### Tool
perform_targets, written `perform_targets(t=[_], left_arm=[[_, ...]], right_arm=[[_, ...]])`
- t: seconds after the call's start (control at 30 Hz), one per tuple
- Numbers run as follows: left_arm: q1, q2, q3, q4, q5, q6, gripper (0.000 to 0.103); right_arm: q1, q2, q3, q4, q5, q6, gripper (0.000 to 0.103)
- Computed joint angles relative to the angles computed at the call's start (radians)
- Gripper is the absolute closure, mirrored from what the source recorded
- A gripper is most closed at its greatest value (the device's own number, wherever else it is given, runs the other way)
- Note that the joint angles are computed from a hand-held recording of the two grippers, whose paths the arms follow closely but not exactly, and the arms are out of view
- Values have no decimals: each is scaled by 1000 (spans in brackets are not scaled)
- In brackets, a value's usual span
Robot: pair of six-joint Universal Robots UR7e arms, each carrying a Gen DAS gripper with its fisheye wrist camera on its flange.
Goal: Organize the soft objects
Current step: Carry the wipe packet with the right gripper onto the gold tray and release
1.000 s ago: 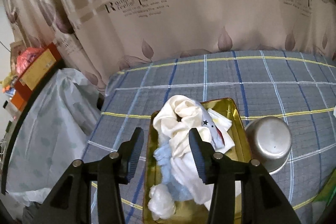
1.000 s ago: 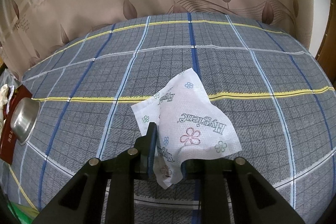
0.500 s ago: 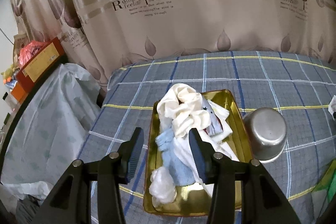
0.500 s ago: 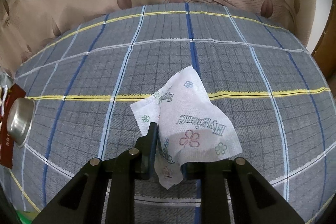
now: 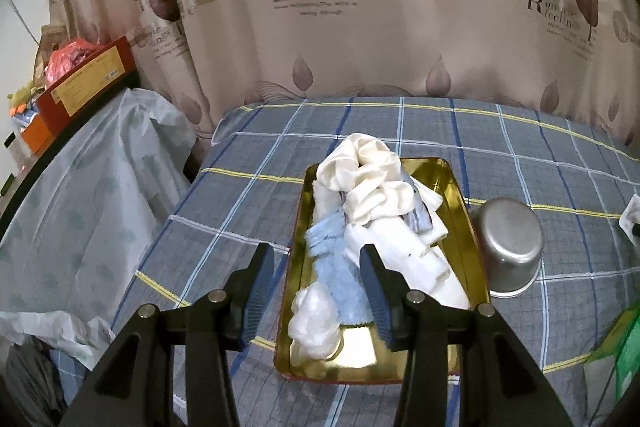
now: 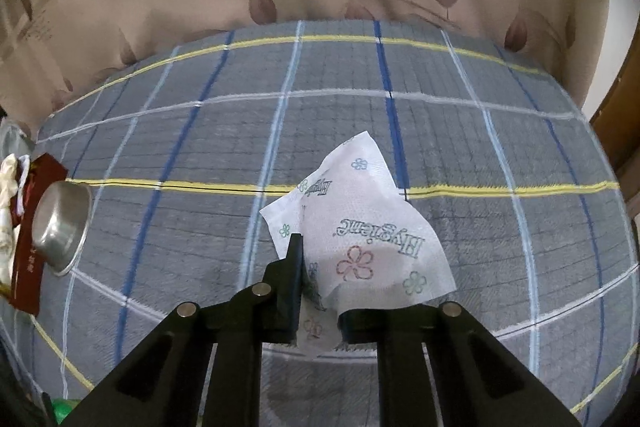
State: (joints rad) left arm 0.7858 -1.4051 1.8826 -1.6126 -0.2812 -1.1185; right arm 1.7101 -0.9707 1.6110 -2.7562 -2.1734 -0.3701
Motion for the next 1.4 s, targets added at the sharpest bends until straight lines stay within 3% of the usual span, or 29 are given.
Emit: perform_targets(t=[0.17,0.43,0.63,0.83,1.07,1.4], left_arm=[[-9,-29,20,6,-1,-33,58],[-13,-58,-7,226,14,-222,58],[-11,-73,-34,387,1,-359,58],[-6,-94,-48,478,-18,-455,57],[0,-115,-50,503,-30,-488,57],[6,-123,-61,545,-36,-529,57]], right_arm=[[28,-18,7,17,5,-1,90],[103,-34,19,64,57,-1,90],[178,-14,8,133,139,-8,90],[251,37,-16,202,221,-10,90],[315,134,-68,265,294,-9,90],[350,257,-127,307,313,24,90]])
